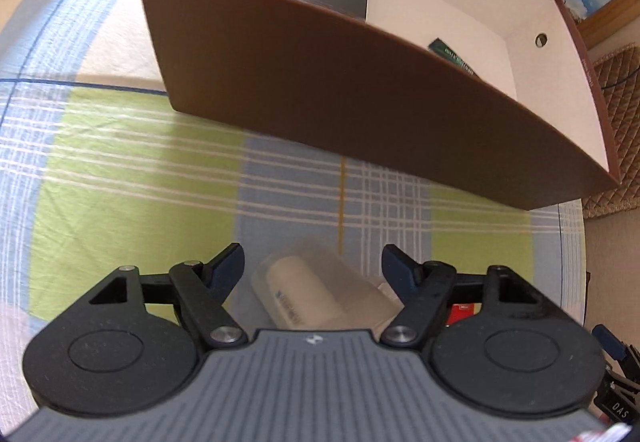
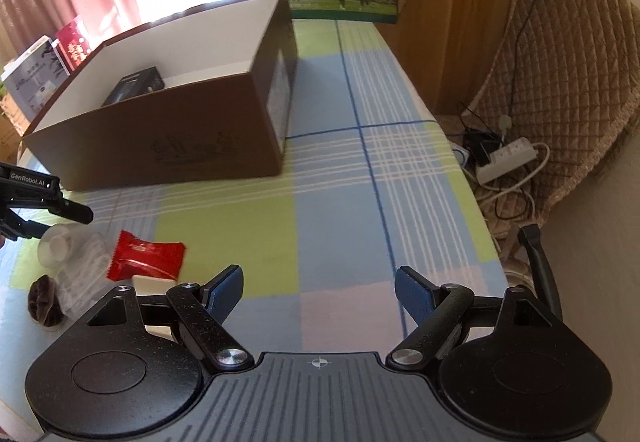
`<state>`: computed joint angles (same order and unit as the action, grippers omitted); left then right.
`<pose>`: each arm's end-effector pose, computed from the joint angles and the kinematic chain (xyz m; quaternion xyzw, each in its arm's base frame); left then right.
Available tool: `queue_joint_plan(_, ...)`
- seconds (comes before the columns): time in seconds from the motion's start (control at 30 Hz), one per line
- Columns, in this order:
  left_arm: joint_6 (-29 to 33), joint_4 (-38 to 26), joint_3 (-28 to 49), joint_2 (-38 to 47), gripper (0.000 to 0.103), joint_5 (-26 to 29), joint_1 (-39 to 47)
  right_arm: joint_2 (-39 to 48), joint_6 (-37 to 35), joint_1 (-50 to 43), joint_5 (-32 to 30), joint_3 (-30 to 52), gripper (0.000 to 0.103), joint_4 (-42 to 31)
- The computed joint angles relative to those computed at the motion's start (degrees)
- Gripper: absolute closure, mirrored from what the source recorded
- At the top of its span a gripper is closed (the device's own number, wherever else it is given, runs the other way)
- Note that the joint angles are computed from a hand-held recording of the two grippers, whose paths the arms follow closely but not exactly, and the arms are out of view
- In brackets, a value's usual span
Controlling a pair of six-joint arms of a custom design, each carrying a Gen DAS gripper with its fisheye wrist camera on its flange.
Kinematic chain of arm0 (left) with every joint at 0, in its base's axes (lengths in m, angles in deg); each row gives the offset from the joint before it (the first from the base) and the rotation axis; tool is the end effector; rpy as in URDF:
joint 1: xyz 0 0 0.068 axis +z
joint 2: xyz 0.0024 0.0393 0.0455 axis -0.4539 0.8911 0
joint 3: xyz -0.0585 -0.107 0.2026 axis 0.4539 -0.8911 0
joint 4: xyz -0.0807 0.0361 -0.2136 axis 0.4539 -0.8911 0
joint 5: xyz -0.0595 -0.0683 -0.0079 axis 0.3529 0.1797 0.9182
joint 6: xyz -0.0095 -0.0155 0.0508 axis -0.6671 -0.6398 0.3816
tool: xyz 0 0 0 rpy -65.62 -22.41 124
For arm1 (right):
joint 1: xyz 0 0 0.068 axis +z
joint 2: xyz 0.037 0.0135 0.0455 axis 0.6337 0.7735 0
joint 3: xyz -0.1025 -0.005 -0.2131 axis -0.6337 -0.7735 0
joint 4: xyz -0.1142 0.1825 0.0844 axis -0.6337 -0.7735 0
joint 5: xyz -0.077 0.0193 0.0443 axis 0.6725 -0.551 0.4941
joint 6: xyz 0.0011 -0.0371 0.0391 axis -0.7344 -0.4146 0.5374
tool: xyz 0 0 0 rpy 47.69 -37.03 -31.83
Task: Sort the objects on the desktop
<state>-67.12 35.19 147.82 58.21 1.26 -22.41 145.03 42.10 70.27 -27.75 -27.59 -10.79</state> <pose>0.3735 0.0197 0.1429 0.0190 0.9843 -0.1362 0.1107 0.1966 0.1009 0.1787 0.2189 0.9283 -0.0059 0.3006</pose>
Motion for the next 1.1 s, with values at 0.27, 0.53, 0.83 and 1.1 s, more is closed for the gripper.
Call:
queue_joint_plan(0.27,0.8,2.0,-0.6,0.0,0.096,1.7,0.6,0.1,-0.2,-1.6,-0.6,-0.8,0.022,0.9)
queue_joint_plan(0.53,3.8,-1.8,2.1,0.9,0.077,2.6,2.0,1.7,-0.3,-0.8,-0.8,-0.4,0.022,2.1)
queue_joint_plan(0.83,8.8,-2.4,-0.6,-5.4,0.068,3.9,3.0,1.1,1.8,0.9,0.1,-0.9,0.022,1.1)
queue_joint_plan(1.1,18.7,0.4,-12.4,-15.6,0.068,2.8,4.7,-0.6,4.7,2.6,1.3,-1.9,0.022,-0.9)
